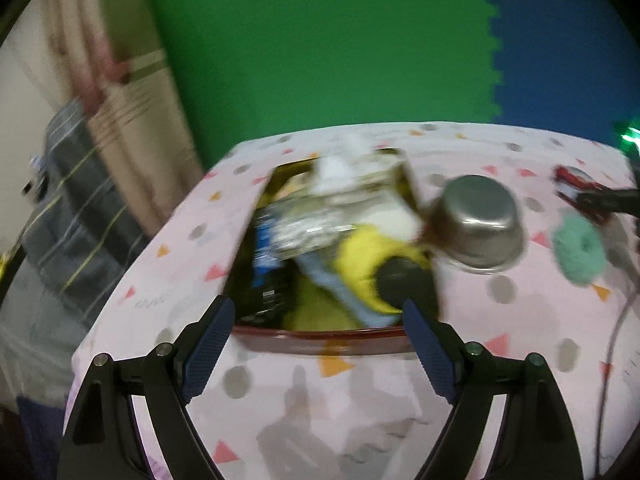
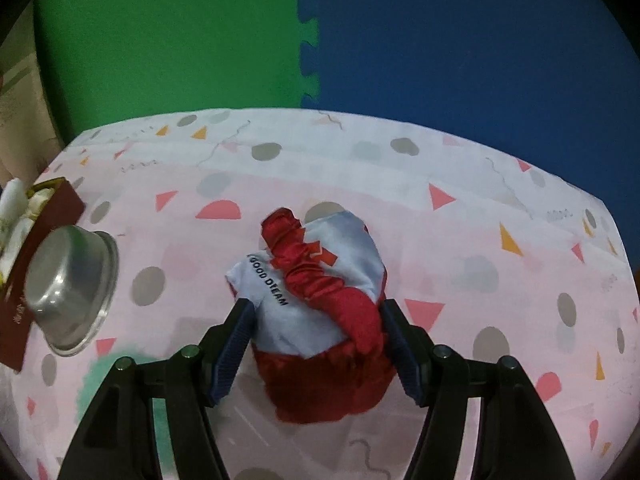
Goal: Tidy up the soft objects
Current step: 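Move the right gripper to the red-and-white satin pouch and grasp it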
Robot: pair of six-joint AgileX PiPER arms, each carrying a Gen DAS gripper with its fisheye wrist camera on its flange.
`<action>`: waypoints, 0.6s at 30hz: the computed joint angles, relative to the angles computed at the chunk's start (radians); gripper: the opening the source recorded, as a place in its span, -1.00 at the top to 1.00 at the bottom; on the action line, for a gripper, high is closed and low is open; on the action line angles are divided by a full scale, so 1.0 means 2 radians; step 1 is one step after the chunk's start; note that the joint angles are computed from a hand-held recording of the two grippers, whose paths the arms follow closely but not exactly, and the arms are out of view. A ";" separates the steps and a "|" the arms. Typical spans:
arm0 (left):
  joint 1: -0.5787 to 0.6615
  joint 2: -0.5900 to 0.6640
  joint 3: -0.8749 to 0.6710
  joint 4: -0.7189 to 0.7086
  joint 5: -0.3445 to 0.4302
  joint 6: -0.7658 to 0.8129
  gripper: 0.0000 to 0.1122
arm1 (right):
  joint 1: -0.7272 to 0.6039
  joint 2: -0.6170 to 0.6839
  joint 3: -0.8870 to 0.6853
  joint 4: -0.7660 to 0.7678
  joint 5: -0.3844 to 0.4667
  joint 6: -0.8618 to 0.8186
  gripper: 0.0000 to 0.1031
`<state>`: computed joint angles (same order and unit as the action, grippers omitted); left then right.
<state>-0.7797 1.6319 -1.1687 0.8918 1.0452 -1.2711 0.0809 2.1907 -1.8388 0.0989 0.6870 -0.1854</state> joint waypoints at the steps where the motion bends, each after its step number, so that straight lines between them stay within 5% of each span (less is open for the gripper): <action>1: -0.005 0.009 -0.014 -0.006 -0.005 0.012 -0.52 | -0.002 0.003 -0.001 0.007 -0.002 -0.007 -0.29; 6: -0.018 0.061 -0.090 -0.051 -0.029 0.076 -0.52 | -0.014 -0.011 0.032 0.046 -0.031 -0.050 -0.25; 11: -0.016 0.119 -0.175 -0.120 -0.060 0.149 -0.52 | -0.032 -0.038 0.081 0.085 -0.057 -0.094 0.26; 18: -0.007 0.212 -0.306 -0.218 -0.078 0.241 -0.52 | -0.068 -0.102 0.187 0.126 -0.093 -0.142 0.28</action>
<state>-0.7939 2.0555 -1.7802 0.4556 0.8894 -0.7888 -0.0560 1.9869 -1.4656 0.3511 0.5015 -0.4701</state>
